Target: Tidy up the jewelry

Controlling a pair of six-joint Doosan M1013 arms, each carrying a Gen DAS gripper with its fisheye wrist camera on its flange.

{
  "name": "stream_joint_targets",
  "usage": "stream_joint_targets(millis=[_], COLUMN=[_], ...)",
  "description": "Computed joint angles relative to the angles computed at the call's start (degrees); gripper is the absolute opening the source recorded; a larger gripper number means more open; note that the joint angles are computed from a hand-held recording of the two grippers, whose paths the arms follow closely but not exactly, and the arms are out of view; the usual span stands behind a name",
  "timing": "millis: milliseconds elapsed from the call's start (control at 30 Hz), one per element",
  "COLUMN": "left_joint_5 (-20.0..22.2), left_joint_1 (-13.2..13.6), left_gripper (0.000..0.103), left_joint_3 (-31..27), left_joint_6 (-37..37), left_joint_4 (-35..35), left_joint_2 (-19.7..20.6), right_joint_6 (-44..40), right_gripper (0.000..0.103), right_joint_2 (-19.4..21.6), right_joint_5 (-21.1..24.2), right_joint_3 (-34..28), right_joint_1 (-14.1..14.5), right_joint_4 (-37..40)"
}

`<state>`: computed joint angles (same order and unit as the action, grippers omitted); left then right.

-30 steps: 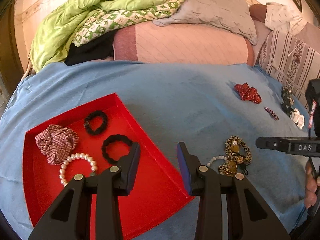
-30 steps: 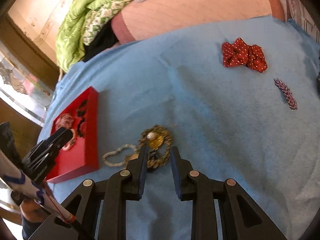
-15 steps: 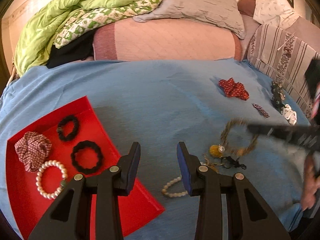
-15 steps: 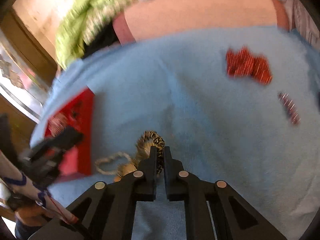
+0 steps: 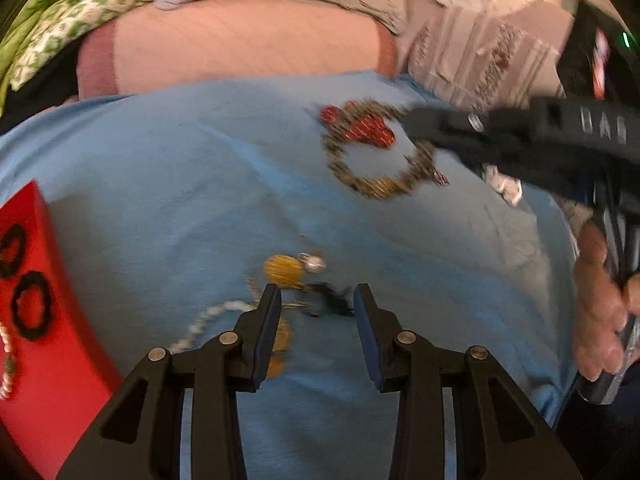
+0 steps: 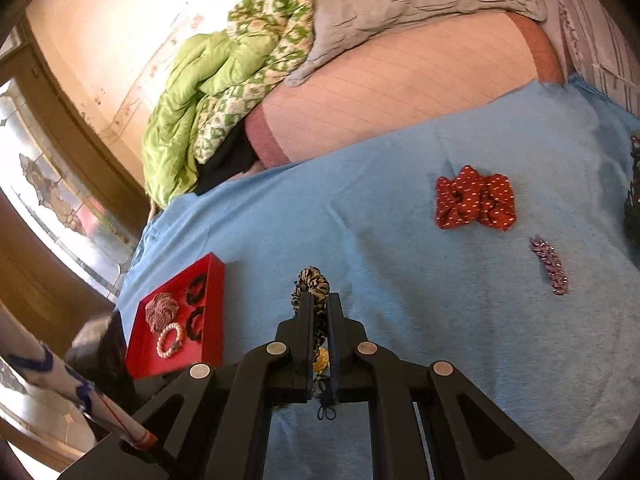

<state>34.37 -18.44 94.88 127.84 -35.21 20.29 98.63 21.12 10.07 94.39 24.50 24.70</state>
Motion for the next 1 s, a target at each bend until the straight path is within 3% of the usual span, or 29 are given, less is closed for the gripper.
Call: stream_joint_targets(millis=[200,267,333,433,633,700,800,1000], left_joint_5=[-1.86,-4.36,-4.91,-6.36,-9.96,-11.35,-13.22,-14.71], left_joint_1=[-2.76,-3.97,-3.80,-2.24,2.15,2.82,3.44,3.48], left_gripper=[0.035,0.016,0.008,0.008,0.008,0.008,0.008,0.008], left_joint_3=[-0.43,-0.23,-0.20,0.20,2.10,2.78,3.15,2.84], left_joint_6=[-6.12,-13.10,-13.95,-9.10,15.45,22.12,24.37,18.38], left_joint_4=[6.85,15.08,16.05,9.33,-18.68,-25.10,-27.27,-21.43], left_joint_2=[1.39,1.48,1.35,0.29,-3.31,-4.25,-5.07,-4.66], right_joint_6=[1.86,0.95,1.53,1.25,0.24,0.08,-2.01,-4.04], right_gripper=[0.007,0.007,0.007,0.007,0.007,0.007,0.007,0.007], right_joint_2=[0.01,0.07,-0.03,-0.29,-0.62,-0.56,-0.44,0.04], right_joint_5=[0.10,0.30,0.11,-0.35,-1.79,-1.76,-1.74,-1.48], right_joint_3=[-0.11,-0.17,0.00,0.38,0.80,0.67,0.49,-0.14], right_joint_1=[-0.15,-0.15,-0.21,-0.28,-0.06,0.00,0.21,0.79], right_joint_4=[-1.15,-0.46,-0.96,-0.48,0.48,0.63,2.23,2.74])
